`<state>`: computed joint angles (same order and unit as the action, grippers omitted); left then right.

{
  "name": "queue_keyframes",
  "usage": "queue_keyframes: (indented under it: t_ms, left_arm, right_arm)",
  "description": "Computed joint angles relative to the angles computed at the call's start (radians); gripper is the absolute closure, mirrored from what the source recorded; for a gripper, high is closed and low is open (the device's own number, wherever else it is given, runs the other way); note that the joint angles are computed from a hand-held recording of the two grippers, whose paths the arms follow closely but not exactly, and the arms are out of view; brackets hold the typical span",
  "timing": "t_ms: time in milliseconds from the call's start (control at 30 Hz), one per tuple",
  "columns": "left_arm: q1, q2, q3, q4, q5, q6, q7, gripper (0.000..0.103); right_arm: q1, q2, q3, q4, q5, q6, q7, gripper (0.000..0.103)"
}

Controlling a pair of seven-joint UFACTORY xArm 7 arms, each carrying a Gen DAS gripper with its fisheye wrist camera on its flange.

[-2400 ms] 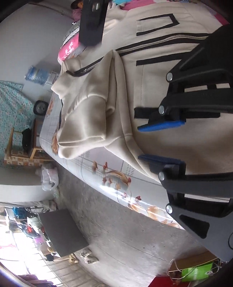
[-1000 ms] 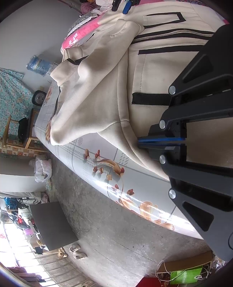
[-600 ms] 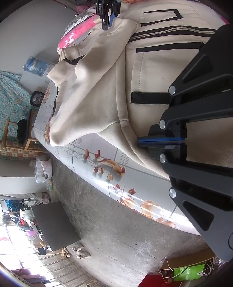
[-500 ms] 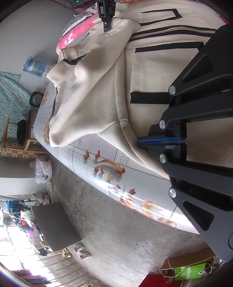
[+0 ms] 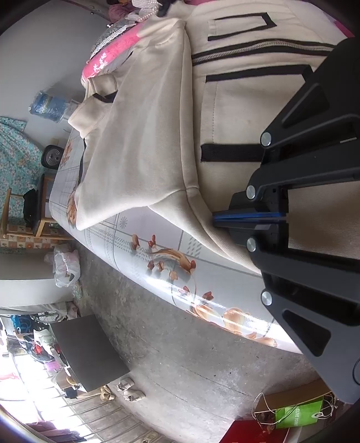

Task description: Fold large clothes

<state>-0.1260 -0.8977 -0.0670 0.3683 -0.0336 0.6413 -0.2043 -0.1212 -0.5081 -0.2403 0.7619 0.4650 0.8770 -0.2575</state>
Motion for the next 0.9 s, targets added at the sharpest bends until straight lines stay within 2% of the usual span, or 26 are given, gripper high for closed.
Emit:
queue_keyframes:
  t_ms: [100, 200, 233, 367, 500, 533, 567, 600, 733, 800, 900]
  left_arm:
    - [-0.012, -0.004, -0.002, 0.014, 0.013, -0.016, 0.031, 0.101]
    - [0.003, 0.037, -0.044, 0.048, 0.057, -0.007, 0.04, 0.1]
    - [0.013, 0.071, -0.06, 0.066, 0.076, 0.009, 0.039, 0.1]
    - [0.033, 0.135, -0.083, 0.091, 0.126, -0.001, 0.021, 0.1]
    - [0.048, 0.134, -0.104, 0.083, 0.172, -0.021, -0.003, 0.103]
    - [0.052, 0.129, -0.11, 0.076, 0.186, -0.029, -0.007, 0.103]
    - [0.056, 0.124, -0.115, 0.07, 0.197, -0.037, -0.016, 0.103]
    - [0.063, 0.12, -0.121, 0.067, 0.208, -0.044, -0.026, 0.103]
    - [0.114, 0.096, -0.128, 0.061, 0.248, -0.063, -0.078, 0.103]
    - [0.124, 0.098, -0.095, 0.067, 0.247, -0.057, -0.075, 0.103]
    - [0.1, 0.103, 0.002, 0.081, 0.187, -0.03, -0.023, 0.103]
  right_arm:
    - [0.008, 0.024, 0.004, 0.007, -0.001, -0.003, -0.014, 0.096]
    - [0.007, 0.062, 0.032, 0.028, -0.036, -0.023, -0.014, 0.079]
    - [0.006, 0.072, 0.041, 0.037, -0.053, -0.024, -0.013, 0.069]
    - [0.008, 0.107, 0.085, 0.054, -0.133, -0.033, -0.012, 0.063]
    - [0.001, 0.152, 0.119, 0.065, -0.213, -0.049, 0.024, 0.064]
    - [0.005, 0.161, 0.122, 0.065, -0.219, -0.056, 0.027, 0.072]
    - [0.002, 0.164, 0.131, 0.063, -0.241, -0.063, 0.04, 0.087]
    - [-0.003, 0.163, 0.138, 0.062, -0.259, -0.068, 0.052, 0.093]
    - [0.034, 0.131, 0.105, 0.063, -0.167, -0.076, 0.013, 0.097]
    - [0.057, 0.107, 0.093, 0.063, -0.119, -0.086, -0.014, 0.097]
    - [0.069, 0.08, 0.086, 0.061, -0.093, -0.09, -0.029, 0.097]
